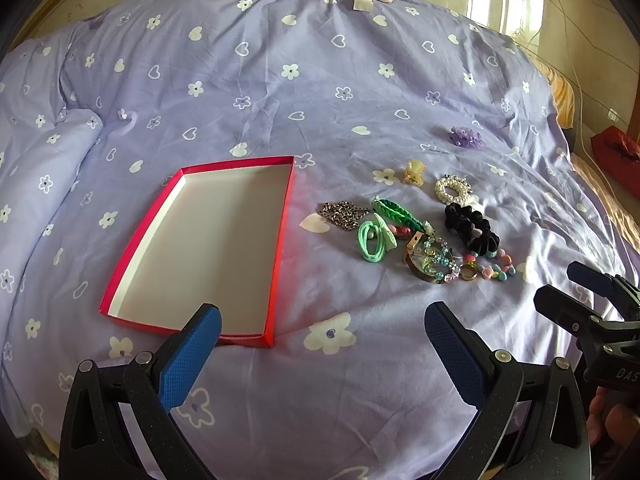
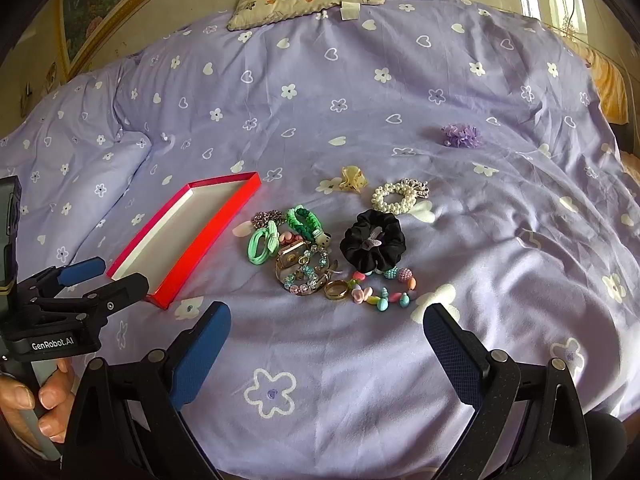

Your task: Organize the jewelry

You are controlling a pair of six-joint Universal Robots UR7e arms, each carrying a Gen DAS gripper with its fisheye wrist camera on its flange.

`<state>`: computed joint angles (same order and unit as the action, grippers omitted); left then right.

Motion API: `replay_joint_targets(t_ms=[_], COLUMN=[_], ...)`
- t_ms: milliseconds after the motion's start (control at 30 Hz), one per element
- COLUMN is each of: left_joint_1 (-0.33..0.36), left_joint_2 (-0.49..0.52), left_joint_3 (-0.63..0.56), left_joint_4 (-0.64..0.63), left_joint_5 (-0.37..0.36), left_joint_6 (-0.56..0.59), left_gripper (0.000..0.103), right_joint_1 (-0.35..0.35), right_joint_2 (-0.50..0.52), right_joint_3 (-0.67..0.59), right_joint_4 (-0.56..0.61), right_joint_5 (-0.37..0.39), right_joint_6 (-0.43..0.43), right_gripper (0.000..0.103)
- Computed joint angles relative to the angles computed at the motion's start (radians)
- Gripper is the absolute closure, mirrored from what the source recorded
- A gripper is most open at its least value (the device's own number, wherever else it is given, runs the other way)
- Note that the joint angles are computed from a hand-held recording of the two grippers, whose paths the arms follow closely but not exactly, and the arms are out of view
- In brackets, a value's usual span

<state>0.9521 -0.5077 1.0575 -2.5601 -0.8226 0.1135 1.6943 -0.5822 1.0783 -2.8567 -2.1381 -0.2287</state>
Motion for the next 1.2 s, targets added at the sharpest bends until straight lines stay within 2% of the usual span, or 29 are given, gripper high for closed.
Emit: replay_joint_targets(t_ms=[867,1200], left_joint_1=[0.002,0.013], left_joint_2=[0.006,0.030], left_joint_3=[-0.005,-0.050], left_joint_4=[0.011,0.053], left_joint_5=[0.002,-0.001], left_joint_6=[-0.004,-0.012], left_gripper=[0.001,0.001], right_joint_1=[0.002,-0.003], right_joint_2=[-0.001,0.002], right_joint_3=[0.003,-0.011], right_joint_4=[0.002,0.029], right_joint_5=[0.008,0.017], right_joint_6=[0.004,0.020], right_gripper=[0.005,0.005])
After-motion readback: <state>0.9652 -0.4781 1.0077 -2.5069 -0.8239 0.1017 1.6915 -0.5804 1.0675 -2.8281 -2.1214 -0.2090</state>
